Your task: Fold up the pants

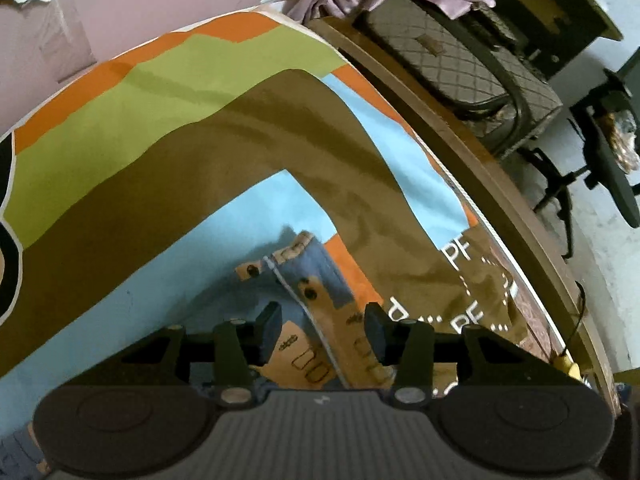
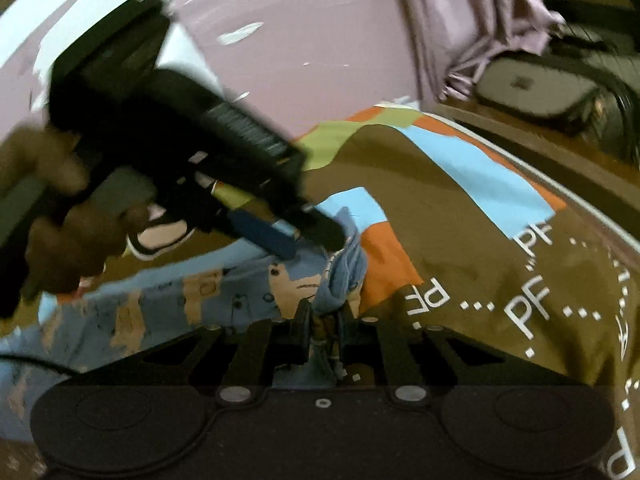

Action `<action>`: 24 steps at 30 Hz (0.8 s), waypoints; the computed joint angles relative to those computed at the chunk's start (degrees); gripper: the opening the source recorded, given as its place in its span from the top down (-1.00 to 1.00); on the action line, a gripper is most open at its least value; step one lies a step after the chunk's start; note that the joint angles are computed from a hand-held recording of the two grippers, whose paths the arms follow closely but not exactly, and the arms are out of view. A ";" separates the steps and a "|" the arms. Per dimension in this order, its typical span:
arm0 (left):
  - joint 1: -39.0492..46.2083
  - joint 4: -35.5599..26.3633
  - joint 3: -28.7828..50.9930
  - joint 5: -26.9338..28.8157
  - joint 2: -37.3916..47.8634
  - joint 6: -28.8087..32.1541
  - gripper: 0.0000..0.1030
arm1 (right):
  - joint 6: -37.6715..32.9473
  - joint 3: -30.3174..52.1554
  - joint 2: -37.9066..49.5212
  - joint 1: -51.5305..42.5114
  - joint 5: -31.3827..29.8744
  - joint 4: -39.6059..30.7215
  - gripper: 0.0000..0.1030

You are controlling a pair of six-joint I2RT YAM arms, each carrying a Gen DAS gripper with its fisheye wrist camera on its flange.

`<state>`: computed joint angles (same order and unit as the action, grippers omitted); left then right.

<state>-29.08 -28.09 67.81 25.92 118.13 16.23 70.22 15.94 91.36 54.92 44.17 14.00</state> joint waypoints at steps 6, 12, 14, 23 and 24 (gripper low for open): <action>-6.14 -2.31 4.16 -9.90 2.06 -3.23 -0.14 | -3.44 3.43 2.88 1.41 1.20 -3.79 0.74; -11.73 -7.11 9.19 -18.53 5.35 -5.40 -0.05 | -5.49 6.63 5.06 2.91 2.34 -7.16 0.74; -13.05 -7.91 9.88 -20.95 5.84 -5.82 0.27 | -5.99 7.23 5.43 3.54 2.76 -7.81 0.74; -10.98 -6.80 7.71 -16.73 4.78 -7.73 0.80 | -2.81 6.53 4.96 4.37 3.25 -9.06 0.51; -10.52 -6.96 7.79 -16.07 4.81 -7.88 0.80 | -2.47 6.04 4.84 4.08 2.74 -8.43 0.46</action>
